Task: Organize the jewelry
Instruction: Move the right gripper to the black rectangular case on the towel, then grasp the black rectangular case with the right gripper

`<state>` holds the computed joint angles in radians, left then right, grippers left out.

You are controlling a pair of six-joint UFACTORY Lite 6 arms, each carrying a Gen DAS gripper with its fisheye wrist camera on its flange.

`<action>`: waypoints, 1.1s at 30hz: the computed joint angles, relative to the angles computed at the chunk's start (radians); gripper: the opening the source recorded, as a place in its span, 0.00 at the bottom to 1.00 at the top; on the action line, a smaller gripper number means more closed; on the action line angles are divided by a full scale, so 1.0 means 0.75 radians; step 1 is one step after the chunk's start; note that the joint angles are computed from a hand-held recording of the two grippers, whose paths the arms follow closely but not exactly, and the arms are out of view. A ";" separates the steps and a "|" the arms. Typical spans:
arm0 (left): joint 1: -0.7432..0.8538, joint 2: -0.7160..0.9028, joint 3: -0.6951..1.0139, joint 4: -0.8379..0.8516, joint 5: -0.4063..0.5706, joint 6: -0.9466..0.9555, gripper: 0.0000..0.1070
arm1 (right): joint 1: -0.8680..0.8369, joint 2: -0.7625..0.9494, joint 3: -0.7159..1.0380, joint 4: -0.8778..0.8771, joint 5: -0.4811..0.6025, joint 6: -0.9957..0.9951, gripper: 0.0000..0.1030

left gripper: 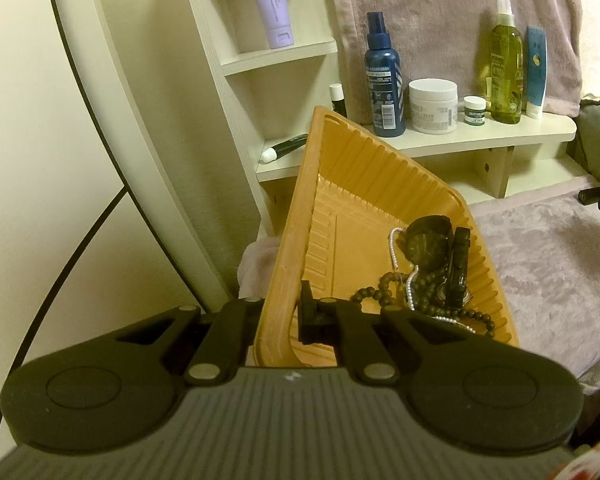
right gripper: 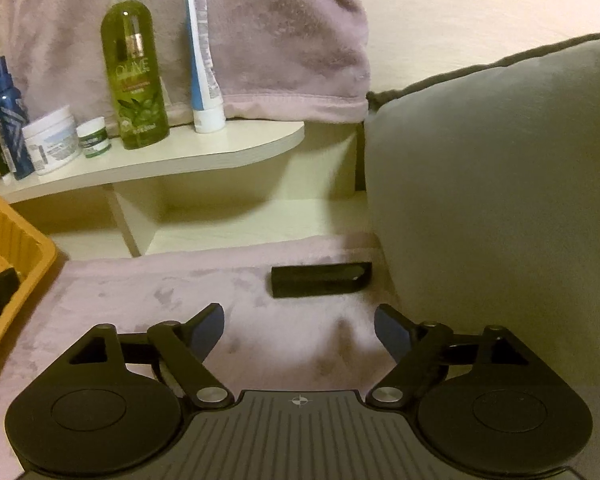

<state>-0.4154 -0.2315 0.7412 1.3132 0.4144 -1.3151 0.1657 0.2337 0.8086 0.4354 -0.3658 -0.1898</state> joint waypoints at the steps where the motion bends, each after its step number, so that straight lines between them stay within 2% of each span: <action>1: -0.002 0.001 0.001 -0.002 0.003 0.002 0.05 | -0.009 0.027 0.024 -0.015 0.001 0.001 0.81; 6: -0.005 0.009 0.009 -0.015 0.011 0.016 0.05 | -0.008 0.139 0.130 -0.002 0.000 -0.064 0.81; 16: -0.001 0.021 0.022 -0.036 0.014 0.043 0.05 | 0.045 0.373 0.398 0.571 -0.041 -0.576 0.81; 21: 0.000 0.020 0.021 -0.040 0.013 0.046 0.05 | 0.048 0.473 0.511 0.695 -0.057 -0.685 0.81; 26: 0.001 0.019 0.019 -0.036 0.010 0.040 0.05 | 0.063 0.520 0.549 0.753 -0.097 -0.740 0.80; 27: 0.001 0.018 0.017 -0.034 0.010 0.038 0.05 | 0.067 0.517 0.541 0.748 -0.107 -0.729 0.78; 28: 0.000 0.017 0.015 -0.030 0.010 0.034 0.05 | 0.070 0.513 0.532 0.747 -0.121 -0.723 0.70; 33: -0.003 0.018 0.015 -0.024 0.013 0.027 0.05 | 0.045 0.423 0.422 0.533 -0.078 -0.500 0.67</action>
<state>-0.4178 -0.2180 0.7521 1.2948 0.4241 -1.2947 0.1997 0.5510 1.1254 0.8348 -0.4246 -0.5646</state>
